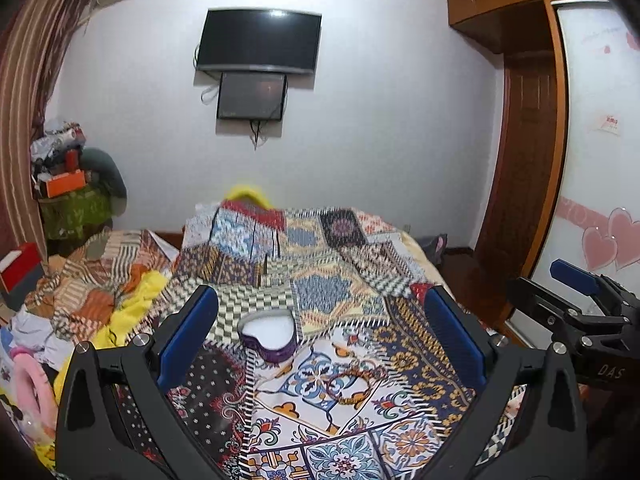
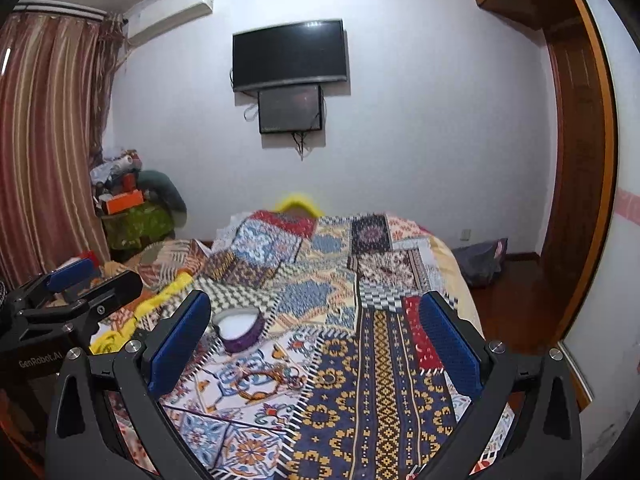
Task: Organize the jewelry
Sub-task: 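Lower both tools toward the jewelry scattered beside the heart box, then grasp a silver ring with the right tool while the left tool grasps an orange bracelet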
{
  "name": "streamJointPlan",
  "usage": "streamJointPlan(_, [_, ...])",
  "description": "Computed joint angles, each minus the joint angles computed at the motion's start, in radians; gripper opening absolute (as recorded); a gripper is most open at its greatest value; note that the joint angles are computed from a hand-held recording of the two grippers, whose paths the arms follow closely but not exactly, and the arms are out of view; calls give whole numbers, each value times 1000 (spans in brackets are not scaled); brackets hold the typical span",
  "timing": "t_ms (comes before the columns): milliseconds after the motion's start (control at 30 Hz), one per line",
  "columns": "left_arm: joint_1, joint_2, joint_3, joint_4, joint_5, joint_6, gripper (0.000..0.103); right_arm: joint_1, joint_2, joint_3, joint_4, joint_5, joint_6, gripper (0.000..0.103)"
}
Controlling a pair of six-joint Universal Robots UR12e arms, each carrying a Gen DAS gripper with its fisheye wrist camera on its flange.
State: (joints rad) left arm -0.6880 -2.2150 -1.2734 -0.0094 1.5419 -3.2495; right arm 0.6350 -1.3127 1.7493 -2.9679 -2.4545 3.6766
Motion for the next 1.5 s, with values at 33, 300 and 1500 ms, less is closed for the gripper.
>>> streamJointPlan(33, [0,-4,3,-11,3,1,103,-7,0,3,19,10,14,103])
streamJointPlan(300, [1,-70,85,-211,13,38,103,-72,-18,49,166,132,111,103])
streamJointPlan(1500, [30,-206,322,-762,-246,145,15,-243,1,58,330,658,-82,36])
